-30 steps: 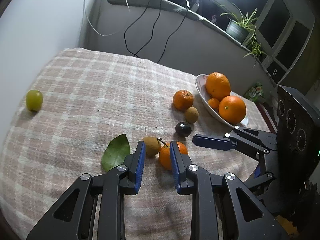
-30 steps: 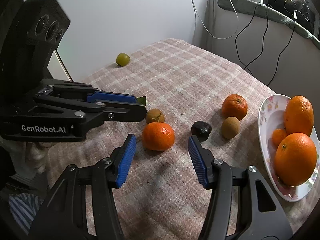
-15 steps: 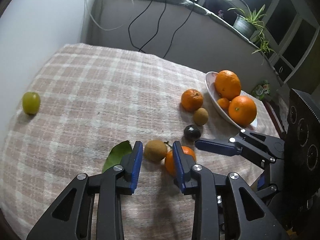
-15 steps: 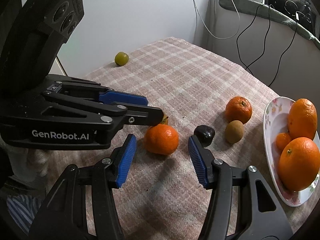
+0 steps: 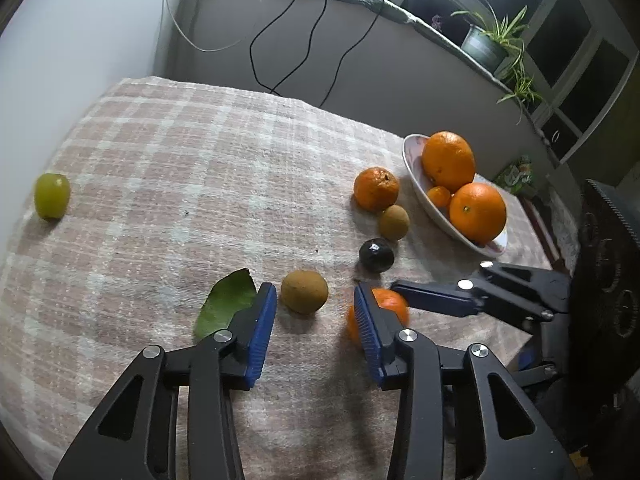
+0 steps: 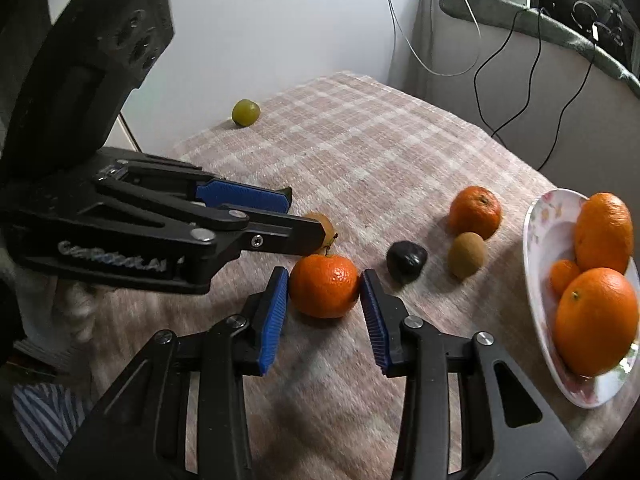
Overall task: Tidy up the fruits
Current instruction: 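Grasp a tangerine with the right gripper while the left gripper grasps a kiwi, then carry the tangerine and kiwi onto the plate with both grippers and release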
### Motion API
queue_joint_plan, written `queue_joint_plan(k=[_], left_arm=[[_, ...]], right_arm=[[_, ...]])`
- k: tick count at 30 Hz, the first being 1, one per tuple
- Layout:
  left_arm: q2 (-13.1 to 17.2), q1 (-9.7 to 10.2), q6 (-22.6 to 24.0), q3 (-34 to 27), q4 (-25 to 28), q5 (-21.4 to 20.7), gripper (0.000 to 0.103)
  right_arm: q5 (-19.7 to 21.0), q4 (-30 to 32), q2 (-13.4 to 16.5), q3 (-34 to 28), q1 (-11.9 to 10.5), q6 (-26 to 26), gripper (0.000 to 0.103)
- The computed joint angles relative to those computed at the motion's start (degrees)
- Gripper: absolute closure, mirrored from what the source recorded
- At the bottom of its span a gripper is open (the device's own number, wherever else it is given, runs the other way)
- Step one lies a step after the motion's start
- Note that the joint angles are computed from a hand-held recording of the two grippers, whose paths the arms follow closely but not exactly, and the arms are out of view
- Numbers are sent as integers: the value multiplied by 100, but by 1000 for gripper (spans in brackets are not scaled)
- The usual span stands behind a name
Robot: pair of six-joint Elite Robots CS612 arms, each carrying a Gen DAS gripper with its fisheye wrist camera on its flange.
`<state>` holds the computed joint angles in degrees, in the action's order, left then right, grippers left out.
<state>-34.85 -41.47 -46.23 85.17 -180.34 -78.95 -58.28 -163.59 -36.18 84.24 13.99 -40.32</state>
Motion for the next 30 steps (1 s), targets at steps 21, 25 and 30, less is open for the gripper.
queue_joint_plan(k=[21, 25, 30], left_arm=[[124, -84, 219, -237, 459, 468, 78], [86, -111, 209, -161, 312, 504, 78], [43, -128, 217, -94, 64, 521, 78]], right_arm=[[92, -136, -90, 186, -273, 264, 65], [189, -234, -128, 252, -332, 350, 65], [303, -417, -200, 371, -448, 482, 65]])
